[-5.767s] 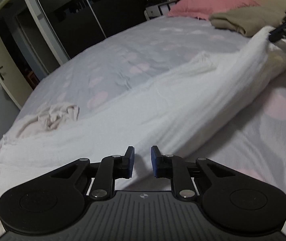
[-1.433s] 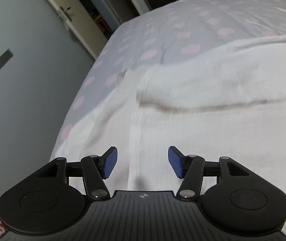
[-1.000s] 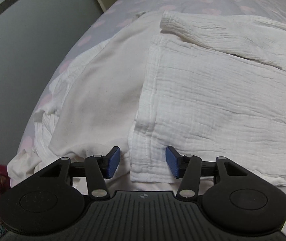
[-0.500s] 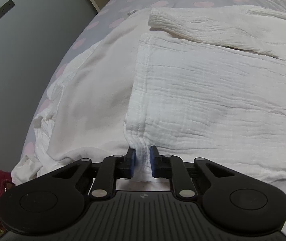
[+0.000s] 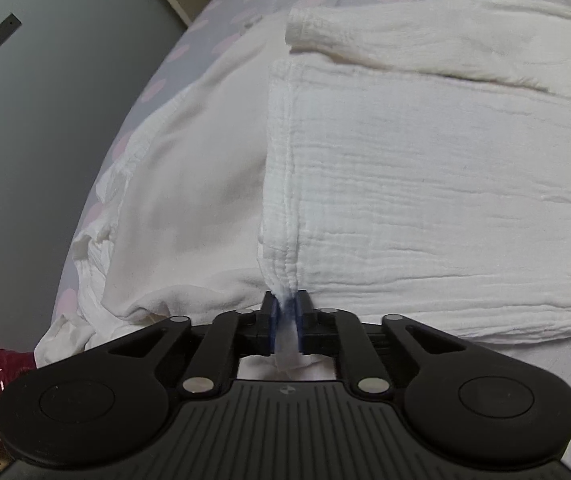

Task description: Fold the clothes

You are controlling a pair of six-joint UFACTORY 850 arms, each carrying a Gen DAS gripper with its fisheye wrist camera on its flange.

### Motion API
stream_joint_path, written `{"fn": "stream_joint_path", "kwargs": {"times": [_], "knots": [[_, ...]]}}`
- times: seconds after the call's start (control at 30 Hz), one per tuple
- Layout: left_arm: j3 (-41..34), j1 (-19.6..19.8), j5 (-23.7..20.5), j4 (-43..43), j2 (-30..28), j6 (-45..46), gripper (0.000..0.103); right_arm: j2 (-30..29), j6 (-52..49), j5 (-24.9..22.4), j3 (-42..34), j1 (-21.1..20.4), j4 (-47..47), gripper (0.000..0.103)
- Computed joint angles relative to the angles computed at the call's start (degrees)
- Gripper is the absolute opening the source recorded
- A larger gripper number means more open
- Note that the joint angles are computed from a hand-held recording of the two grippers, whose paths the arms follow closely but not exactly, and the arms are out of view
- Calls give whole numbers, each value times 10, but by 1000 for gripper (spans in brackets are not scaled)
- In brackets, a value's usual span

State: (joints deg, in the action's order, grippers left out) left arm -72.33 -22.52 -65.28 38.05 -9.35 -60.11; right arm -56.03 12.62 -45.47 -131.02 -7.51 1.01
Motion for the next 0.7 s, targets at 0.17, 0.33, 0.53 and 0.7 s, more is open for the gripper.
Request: {"fn": "stream_joint_path", "kwargs": {"times": [0.17, 0.33, 0.53, 0.7], "knots": [[22, -13, 32, 27, 36, -12, 22, 43, -24, 70, 58, 9, -30, 27], [35, -43, 55, 91, 46, -9, 40, 74, -146, 128, 103, 14, 44, 45], [36, -73, 83, 143, 33, 32, 43, 95, -304, 160, 144, 28, 129, 45], [30, -84, 91, 129, 10, 105, 43, 116, -460, 181, 182, 33, 191, 44]]}}
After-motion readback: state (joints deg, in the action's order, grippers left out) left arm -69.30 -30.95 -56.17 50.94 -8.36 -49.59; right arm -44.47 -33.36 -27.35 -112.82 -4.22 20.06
